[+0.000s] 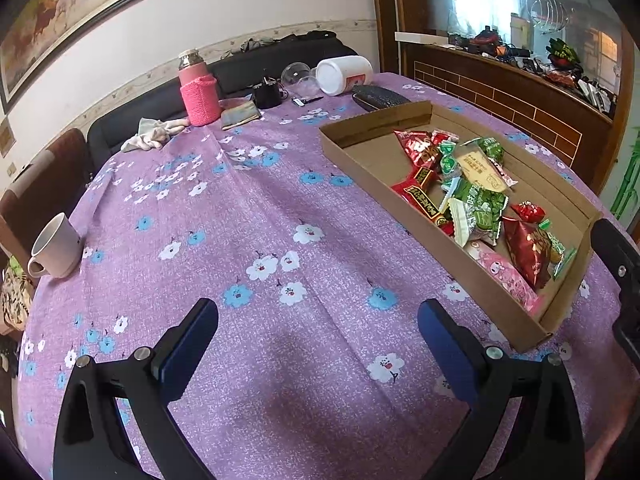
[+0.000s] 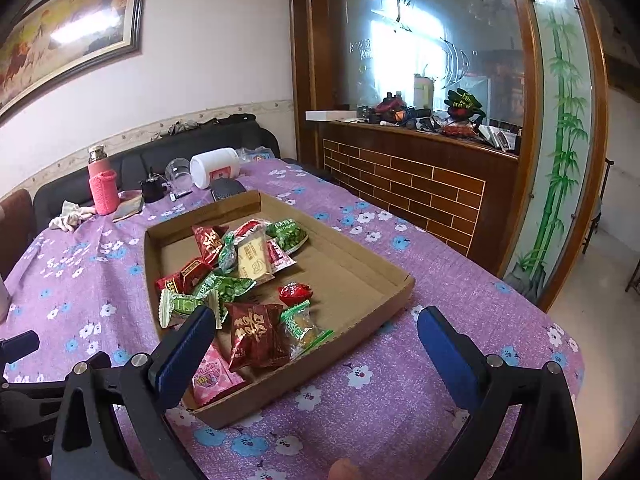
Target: Organize snacks
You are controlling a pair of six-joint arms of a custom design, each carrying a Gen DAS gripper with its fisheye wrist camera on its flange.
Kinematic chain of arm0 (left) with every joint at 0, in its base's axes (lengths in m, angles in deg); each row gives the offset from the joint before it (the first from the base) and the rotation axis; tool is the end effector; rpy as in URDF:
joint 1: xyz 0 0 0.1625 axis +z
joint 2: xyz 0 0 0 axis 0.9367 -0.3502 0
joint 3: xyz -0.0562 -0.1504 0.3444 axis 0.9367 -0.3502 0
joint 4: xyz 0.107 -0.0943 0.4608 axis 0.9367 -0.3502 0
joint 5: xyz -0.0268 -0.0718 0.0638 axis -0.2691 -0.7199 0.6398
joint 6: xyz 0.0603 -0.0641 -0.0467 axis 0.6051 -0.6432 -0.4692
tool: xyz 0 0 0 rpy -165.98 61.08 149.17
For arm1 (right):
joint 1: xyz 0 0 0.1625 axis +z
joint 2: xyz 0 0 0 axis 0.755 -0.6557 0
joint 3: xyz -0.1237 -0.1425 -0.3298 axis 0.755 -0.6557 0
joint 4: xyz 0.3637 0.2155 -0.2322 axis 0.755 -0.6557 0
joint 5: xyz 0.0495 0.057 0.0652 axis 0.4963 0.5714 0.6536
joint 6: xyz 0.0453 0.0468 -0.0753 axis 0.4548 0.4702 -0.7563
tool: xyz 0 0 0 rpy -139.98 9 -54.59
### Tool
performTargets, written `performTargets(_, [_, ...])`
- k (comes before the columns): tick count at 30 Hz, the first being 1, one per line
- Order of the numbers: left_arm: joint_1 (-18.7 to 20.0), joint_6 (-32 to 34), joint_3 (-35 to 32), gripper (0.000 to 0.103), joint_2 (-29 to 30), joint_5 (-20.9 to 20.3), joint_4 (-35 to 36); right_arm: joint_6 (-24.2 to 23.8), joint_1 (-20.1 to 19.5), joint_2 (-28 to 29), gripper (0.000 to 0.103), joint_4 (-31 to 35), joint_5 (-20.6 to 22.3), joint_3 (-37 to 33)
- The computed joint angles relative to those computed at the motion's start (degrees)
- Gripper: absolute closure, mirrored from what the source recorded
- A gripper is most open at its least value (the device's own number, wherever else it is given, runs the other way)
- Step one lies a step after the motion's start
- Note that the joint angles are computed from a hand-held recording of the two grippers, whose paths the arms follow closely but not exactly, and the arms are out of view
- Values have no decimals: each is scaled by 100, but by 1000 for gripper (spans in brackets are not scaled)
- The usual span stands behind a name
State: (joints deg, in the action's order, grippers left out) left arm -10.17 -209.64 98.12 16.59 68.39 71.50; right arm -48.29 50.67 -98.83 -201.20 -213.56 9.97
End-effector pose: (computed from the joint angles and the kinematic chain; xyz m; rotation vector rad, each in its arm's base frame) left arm -0.1150 -0.6231 0.1102 0.3748 2.0851 -0.8402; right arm 0.1808 -0.6104 0.0585 0.3045 -2.0547 1.2468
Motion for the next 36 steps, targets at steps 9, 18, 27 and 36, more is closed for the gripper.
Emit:
performTargets(9, [41,-265,-165,3,104,150,372,-157,45,66,1,54,-110,-80])
performTargets(18, [31,-288,-131,3,87,160,380,-44,36,23,1,219,-131,-70])
performTargets(27, [34,-353,-121,3,68,117,368,-116,48,59,1,267,-136,-106])
performTargets(36, [26,-269,-92,3,60,15,277,-45,35,44,1,326,-124,-107])
